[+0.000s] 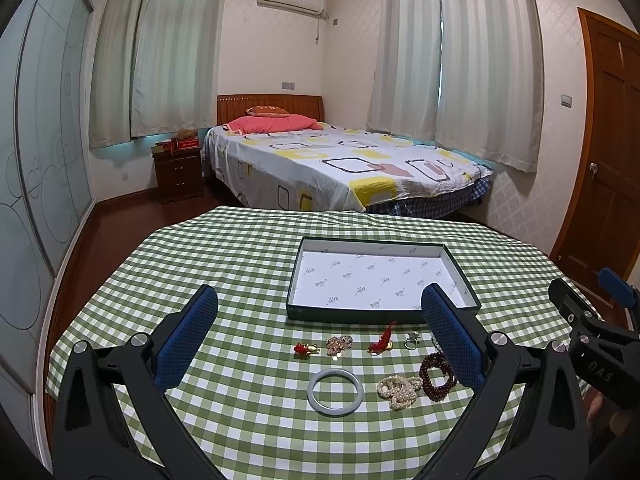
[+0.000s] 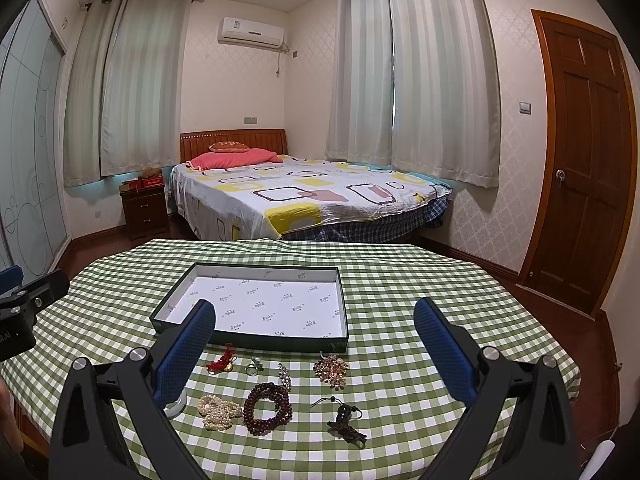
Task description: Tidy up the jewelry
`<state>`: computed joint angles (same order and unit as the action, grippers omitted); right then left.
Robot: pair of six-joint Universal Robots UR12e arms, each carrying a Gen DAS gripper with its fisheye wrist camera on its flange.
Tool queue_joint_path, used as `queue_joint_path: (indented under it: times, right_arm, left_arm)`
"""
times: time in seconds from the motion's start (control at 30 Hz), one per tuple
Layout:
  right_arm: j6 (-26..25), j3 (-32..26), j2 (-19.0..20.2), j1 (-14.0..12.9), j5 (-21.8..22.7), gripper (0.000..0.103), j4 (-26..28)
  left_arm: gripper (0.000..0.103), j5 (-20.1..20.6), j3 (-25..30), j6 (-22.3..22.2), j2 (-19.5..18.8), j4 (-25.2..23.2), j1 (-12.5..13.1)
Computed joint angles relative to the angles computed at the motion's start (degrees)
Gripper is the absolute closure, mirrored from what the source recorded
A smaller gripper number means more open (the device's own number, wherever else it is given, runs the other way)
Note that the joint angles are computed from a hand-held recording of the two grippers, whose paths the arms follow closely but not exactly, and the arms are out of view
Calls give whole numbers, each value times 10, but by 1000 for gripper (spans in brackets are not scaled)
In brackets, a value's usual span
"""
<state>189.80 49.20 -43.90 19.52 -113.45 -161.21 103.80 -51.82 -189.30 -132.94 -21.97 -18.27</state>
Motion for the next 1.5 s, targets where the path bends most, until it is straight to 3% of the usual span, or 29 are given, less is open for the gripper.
queue_joint_path:
  times: [1.5]
  right_arm:
    - [0,-1,0,-1,3,6,3]
  left_arm:
    - [4,5,1,-3,0,-7,0]
